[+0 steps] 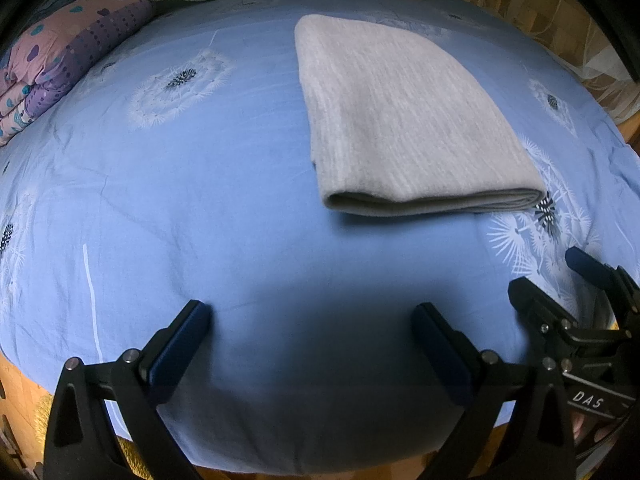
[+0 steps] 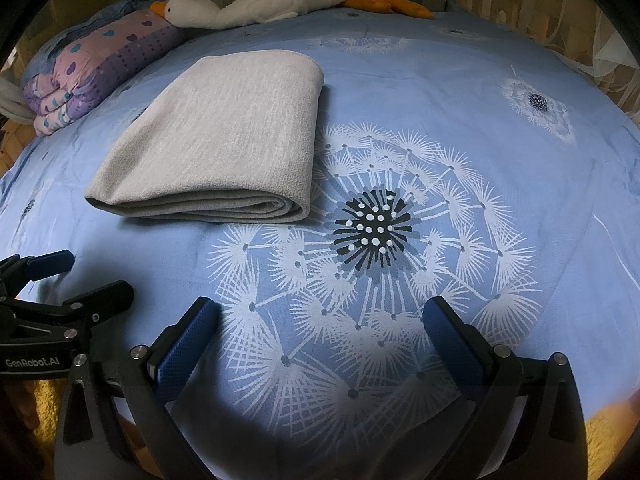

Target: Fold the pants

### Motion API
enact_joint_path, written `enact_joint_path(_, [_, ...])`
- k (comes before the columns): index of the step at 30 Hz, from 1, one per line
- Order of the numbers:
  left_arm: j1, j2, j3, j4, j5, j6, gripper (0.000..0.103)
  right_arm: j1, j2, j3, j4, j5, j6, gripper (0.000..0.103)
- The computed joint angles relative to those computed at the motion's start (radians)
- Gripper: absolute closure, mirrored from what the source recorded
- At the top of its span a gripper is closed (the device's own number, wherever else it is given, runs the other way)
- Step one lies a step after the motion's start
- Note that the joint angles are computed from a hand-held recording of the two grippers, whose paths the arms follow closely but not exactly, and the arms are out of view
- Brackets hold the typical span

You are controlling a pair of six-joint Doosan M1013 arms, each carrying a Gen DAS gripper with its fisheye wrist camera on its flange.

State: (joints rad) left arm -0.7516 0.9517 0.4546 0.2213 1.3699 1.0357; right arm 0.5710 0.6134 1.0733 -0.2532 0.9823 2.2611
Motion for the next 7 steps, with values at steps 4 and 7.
enact_joint_path(4, [0.0,0.0,0.0,0.0,0.0,0.0,0.0,0.0,0.0,0.0,0.0,0.0,0.0,0.0])
enact_joint_path(7, [0.0,-0.001,0.001,-0.001,0.0,0.001,0.0,0.0,0.002,-0.004,-0.001,0.003,-0.001,0.0])
